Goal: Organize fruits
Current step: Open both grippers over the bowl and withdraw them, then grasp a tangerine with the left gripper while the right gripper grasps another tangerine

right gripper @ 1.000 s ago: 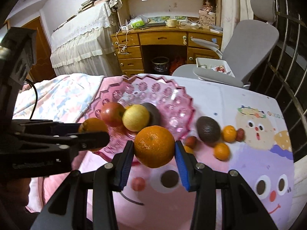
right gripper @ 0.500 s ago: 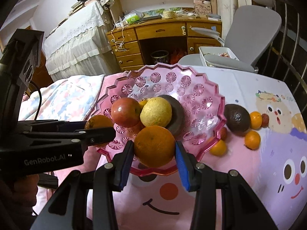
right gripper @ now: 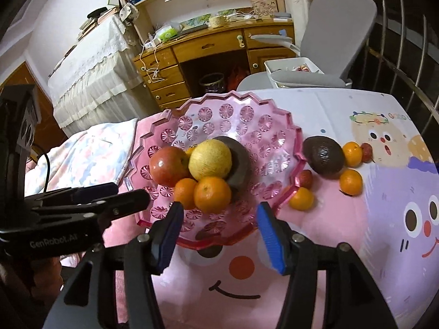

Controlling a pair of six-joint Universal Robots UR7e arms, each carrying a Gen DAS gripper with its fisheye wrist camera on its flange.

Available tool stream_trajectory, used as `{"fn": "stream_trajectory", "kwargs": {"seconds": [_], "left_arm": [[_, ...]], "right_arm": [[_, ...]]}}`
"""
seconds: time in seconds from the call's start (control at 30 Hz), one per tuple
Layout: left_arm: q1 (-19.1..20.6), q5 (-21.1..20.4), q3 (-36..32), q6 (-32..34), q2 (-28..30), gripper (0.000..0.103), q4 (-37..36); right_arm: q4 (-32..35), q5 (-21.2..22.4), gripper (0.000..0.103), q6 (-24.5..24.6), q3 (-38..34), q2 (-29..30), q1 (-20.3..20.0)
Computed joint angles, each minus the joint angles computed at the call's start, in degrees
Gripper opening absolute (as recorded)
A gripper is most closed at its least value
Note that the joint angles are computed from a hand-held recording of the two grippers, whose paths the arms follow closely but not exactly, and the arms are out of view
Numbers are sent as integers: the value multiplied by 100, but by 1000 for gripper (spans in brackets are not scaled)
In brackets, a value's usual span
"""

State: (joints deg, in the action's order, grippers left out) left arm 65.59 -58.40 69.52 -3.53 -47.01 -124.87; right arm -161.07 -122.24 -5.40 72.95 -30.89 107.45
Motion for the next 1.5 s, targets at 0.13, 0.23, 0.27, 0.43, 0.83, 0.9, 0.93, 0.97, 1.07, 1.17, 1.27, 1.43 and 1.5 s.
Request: {"fn": "stream_trajectory", "kwargs": {"seconds": [0.13, 0.23, 0.27, 0.43, 0.83, 0.9, 0.93, 0.97, 1.07, 1.17, 1.27, 1.43, 1.5], "left_arm": [[-84, 68, 178, -179, -93, 74, 59], [-160, 84, 351, -345, -178, 75, 101], [-198, 114, 429, -393, -204, 75, 89], [-415, 371, 773, -949, -281, 76, 97], [-1147, 914, 1391, -2744, -277, 81, 15], [-1252, 958, 1421, -2958, -199, 81, -39], [-1311, 984, 1443, -3042, -153, 81, -103], [-1363, 1004, 1464, -3104, -117, 81, -162], [-1520, 1063, 1478, -3330, 45, 81, -226], [-1614, 998, 1399, -3528, 212, 81, -143], [-1693, 932, 1179, -3574, 446, 81, 3], [-1778, 906, 620, -3421, 898, 81, 270], [-1787, 928, 379, -3344, 1072, 81, 333]], "right_arm": [[82, 10, 57, 27, 150, -142, -41], [-5, 47, 57, 29, 389, -313, -88], [-37, 63, 57, 26, 461, -367, -111], [-4, 280, 57, -45, 837, -732, -296], [862, 942, 57, -1035, 1434, -1832, -789], [971, 1006, 57, -1240, 1497, -1995, -865], [1015, 1047, 57, -1351, 1535, -2081, -912], [1068, 1077, 57, -1480, 1559, -2163, -959], [1168, 1105, 57, -1795, 1593, -2332, -1072], [1321, 1108, 57, -2090, 1604, -2493, -1182], [1456, 1076, 57, -2375, 1571, -2622, -1279], [1571, 1032, 57, -2862, 1384, -2740, -1414], [1635, 1036, 57, -3044, 1227, -2721, -1457]]}}
